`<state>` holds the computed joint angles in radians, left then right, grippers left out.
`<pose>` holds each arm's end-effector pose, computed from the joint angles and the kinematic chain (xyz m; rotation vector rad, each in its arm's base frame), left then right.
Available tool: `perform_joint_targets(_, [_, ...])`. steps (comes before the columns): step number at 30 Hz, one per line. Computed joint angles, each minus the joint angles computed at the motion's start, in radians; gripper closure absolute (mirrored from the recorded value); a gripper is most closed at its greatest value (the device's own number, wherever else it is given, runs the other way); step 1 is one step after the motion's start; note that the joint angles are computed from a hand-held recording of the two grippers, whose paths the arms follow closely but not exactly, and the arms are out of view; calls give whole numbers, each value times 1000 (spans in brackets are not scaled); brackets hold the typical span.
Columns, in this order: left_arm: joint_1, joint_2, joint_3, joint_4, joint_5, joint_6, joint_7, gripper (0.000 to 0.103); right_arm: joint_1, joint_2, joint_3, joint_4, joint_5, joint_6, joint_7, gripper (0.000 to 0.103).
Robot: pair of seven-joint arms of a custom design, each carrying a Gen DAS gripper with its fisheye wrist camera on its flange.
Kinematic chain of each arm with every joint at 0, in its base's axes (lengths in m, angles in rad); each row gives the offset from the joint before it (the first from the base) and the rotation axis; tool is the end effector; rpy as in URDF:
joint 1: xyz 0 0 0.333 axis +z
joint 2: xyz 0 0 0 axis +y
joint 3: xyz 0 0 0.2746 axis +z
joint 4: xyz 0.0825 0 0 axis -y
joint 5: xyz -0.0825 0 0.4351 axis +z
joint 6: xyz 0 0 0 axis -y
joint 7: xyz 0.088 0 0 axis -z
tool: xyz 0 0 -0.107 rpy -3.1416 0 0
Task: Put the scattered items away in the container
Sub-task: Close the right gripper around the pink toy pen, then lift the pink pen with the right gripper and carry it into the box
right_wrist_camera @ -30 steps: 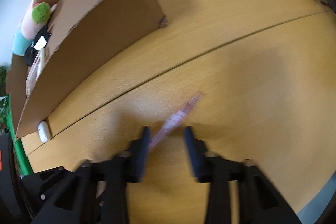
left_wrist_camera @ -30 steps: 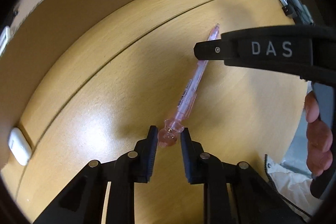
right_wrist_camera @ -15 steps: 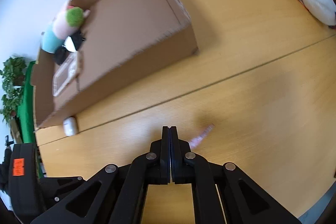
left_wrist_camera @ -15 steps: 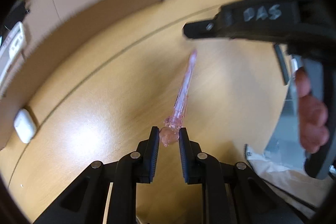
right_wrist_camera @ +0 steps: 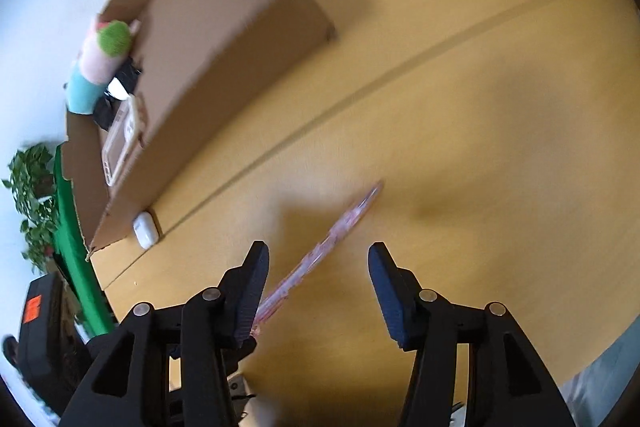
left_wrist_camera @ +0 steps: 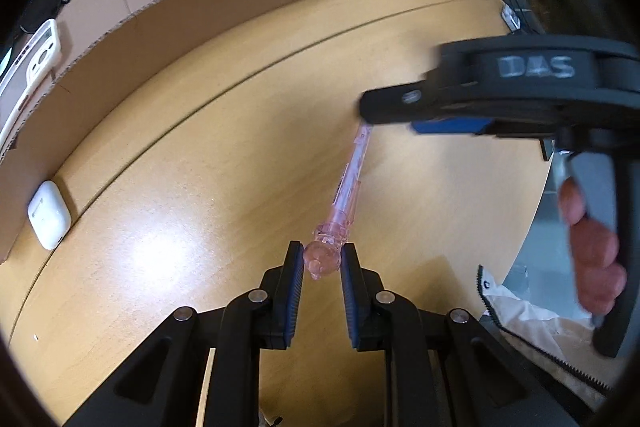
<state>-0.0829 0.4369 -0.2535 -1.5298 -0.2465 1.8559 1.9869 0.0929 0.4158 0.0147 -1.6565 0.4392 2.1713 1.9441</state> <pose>0.6612 -0.2323 0.3519 1.2522 -2.5343 0.2616 0.7017 0.0915 0.3196 -1.4464 2.4392 0.3939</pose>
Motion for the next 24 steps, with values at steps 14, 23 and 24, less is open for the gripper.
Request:
perform_joint_targets(14, [21,-19,-2,2,-31,14,25,85,-14,31,22,2,79,25,-7,79])
perform_joint_targets(23, [66,-120,13,-28,-159,68,106,85,5,-86,19,16,61,164,-112,90])
perform_joint_targets(24, [69,-115,16,-13,-174,76,101,85,7,-81,22,39,64,169,-125,91])
